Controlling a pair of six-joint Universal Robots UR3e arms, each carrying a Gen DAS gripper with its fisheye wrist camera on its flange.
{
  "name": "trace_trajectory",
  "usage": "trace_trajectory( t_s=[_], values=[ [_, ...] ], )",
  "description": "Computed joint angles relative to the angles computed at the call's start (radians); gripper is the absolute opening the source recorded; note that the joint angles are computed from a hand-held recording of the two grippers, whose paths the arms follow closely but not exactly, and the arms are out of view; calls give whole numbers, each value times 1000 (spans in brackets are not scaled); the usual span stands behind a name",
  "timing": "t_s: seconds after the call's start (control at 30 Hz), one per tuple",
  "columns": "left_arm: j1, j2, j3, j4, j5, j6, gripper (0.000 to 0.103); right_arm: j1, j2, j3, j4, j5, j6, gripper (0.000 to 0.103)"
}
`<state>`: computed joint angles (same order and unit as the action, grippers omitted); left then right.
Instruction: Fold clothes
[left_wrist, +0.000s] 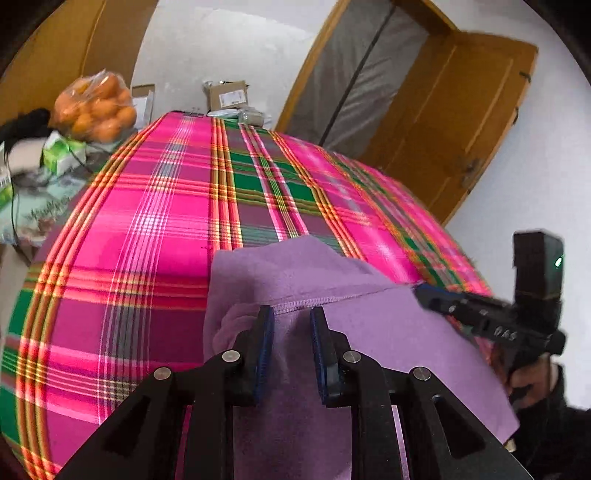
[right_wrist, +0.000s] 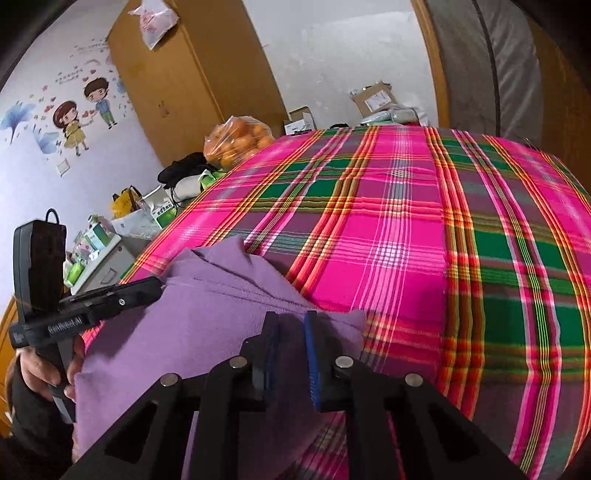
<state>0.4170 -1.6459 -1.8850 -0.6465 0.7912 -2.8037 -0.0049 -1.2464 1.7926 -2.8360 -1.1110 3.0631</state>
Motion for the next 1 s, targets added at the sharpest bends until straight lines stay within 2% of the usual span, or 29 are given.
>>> trace_trajectory(
  t_s=[0.13,0.27,0.33,0.37,0.43,0.53,0.63,0.77,0.83,0.87,0.93,0.97,1.0],
  values=[
    [31,124,-107,22,1,28,17,-10,-80,76,-13,16,-28,16],
    [155,367,-285,-88,-84,145,17,-51,-254,253,-14,115,-116,18],
    [246,533,-367,-249,-152,260,17,-62,-339,331,-2,145,-167,19],
    [299,624,-394,-370,-185,337,17,-62,-376,365,7,155,-191,20],
    [338,721,-427,-515,-196,436,19,-59,-447,430,28,167,-238,21],
    [409,875,-454,-782,-206,609,19,-28,-482,493,2,118,-284,27],
    [421,919,-498,-791,-204,660,19,-41,-489,534,-21,111,-309,36],
    [401,970,-493,-744,-179,595,19,-63,-557,559,1,120,-305,38],
    [427,1023,-469,-854,-206,670,19,-74,-608,587,-2,145,-334,38],
    [419,1022,-470,-850,-209,671,20,-71,-617,593,-1,149,-348,38],
    [353,932,-512,-656,-160,573,20,-35,-574,581,-16,103,-349,38],
    [338,902,-526,-608,-150,558,20,-16,-543,571,-23,73,-347,38],
    [360,913,-532,-643,-168,585,20,-3,-515,562,-27,48,-348,40]
  ],
)
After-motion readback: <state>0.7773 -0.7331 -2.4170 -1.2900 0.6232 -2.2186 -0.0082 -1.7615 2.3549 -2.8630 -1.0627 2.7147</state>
